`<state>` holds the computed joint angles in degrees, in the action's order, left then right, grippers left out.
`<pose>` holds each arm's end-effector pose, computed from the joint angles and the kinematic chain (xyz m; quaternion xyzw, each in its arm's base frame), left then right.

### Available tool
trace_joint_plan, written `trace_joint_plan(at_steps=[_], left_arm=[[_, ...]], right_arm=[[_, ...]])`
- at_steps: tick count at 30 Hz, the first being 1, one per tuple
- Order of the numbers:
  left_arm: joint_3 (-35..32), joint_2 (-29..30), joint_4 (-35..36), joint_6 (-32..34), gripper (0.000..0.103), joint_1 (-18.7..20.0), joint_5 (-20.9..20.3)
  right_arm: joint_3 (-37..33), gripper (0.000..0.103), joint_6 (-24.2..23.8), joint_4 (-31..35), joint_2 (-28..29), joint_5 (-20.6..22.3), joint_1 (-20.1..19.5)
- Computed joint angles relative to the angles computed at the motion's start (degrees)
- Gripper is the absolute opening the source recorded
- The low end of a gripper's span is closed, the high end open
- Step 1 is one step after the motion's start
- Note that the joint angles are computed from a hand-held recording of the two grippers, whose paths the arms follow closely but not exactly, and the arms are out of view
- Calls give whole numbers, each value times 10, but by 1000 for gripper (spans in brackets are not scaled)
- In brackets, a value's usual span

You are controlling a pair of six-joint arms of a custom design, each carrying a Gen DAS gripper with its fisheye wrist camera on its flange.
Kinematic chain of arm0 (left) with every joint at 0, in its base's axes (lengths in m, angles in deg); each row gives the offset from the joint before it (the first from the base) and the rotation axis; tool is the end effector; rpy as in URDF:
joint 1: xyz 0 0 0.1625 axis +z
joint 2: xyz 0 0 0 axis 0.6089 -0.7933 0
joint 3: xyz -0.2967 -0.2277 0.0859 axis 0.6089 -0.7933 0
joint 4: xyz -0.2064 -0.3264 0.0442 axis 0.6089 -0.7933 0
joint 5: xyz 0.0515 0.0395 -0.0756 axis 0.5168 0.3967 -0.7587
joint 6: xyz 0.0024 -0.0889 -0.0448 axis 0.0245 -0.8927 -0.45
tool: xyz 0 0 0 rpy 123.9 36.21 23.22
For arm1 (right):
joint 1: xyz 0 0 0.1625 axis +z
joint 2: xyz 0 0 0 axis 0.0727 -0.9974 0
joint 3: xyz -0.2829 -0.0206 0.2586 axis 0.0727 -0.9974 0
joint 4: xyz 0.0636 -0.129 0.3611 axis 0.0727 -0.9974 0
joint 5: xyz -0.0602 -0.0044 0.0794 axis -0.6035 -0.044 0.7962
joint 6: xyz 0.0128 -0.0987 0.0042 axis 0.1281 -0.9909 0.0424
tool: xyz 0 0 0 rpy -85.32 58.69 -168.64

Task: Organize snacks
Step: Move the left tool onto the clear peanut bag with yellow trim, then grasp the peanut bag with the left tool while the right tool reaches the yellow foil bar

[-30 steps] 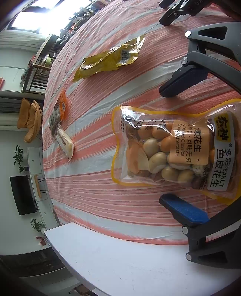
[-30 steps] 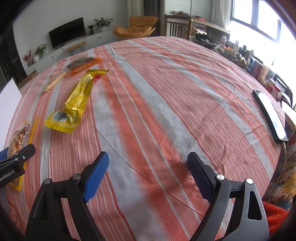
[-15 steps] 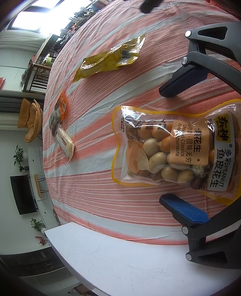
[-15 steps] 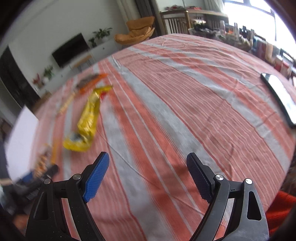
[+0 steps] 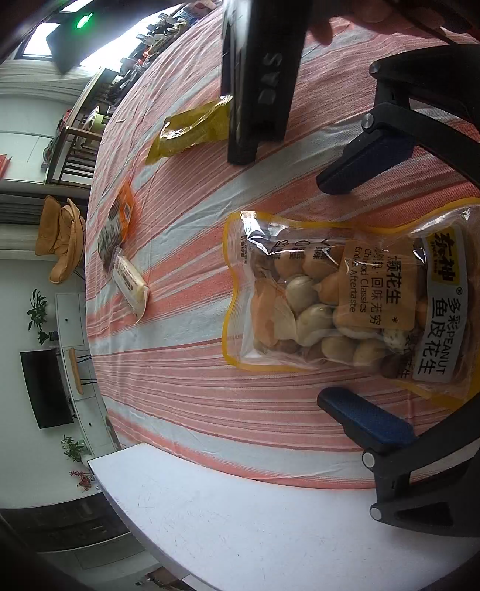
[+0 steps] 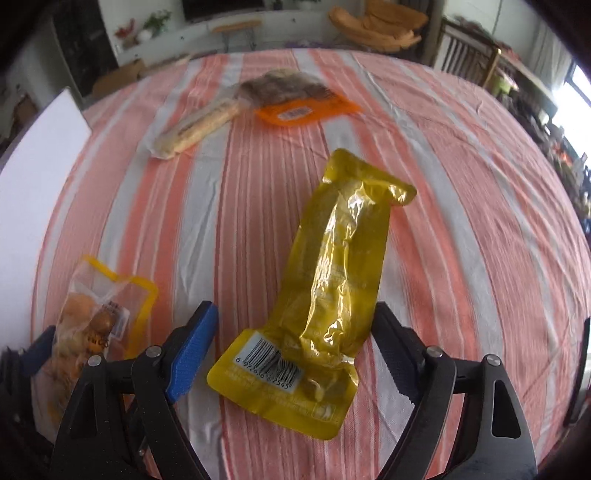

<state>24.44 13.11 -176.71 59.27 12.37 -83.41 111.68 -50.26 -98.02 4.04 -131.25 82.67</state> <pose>-0.3589 -0.7515 -0.0727 0.1735 0.8865 -0.2525 0.3468 0.0300 -0.7800 0.2848 0.1056 -0.9026 0.1912 0.3710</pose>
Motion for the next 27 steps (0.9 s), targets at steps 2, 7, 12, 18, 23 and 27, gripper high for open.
trace_joint_plan(at_steps=[2,7,12,18,23,27], left_arm=[[0,0,1,0,103,0,0],[0,0,0,0,103,0,0],[0,0,0,0,103,0,0],[0,0,0,0,103,0,0],[0,0,0,0,103,0,0],[0,0,0,0,103,0,0]], right_arm=[[42,66,-5,-34,-26,8,-6],[180,65,-31,-135,-114,23,-26],[291,69,-56,-257,-175,52,-49],[289,82,-52,-288,-166,49,-52],[291,82,-52,-291,-166,48,-51],[291,83,-53,-291,-166,48,-51]])
